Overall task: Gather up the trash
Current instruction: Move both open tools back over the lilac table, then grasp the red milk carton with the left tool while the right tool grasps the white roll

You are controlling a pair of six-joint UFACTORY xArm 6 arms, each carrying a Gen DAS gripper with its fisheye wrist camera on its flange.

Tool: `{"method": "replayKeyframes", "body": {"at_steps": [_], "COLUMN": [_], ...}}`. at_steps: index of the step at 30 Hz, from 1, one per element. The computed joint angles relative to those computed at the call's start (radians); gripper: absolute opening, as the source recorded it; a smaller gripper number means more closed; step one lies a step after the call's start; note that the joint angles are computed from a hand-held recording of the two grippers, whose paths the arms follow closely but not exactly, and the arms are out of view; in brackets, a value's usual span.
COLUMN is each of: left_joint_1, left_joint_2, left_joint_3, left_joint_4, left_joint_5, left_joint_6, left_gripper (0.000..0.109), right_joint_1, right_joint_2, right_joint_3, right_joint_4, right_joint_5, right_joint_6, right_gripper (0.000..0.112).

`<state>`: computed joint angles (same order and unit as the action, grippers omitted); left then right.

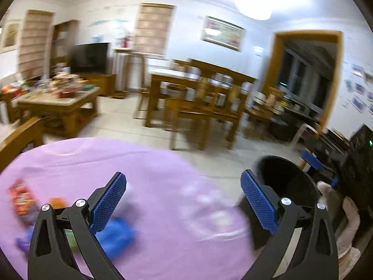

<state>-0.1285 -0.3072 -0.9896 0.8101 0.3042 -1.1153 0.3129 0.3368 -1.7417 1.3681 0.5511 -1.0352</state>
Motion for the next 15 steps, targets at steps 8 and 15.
{"method": "replayKeyframes", "body": {"at_steps": [8,15], "left_joint_1": [0.23,0.37], "left_joint_2": [-0.171,-0.111], "left_joint_3": [0.156,0.15], "left_joint_4": [-0.159,-0.472], "left_joint_5": [0.155,0.219], "left_joint_6": [0.134,0.369], "left_gripper": [0.098,0.098], "right_joint_1": [0.196,0.352], "right_joint_2": [0.101,0.243], "right_joint_3": [-0.135,-0.307], "right_joint_4": [-0.399,-0.68], "right_joint_5": [0.094,0.156], "right_joint_6": [0.191,0.231], "right_gripper": [0.098,0.098]}}
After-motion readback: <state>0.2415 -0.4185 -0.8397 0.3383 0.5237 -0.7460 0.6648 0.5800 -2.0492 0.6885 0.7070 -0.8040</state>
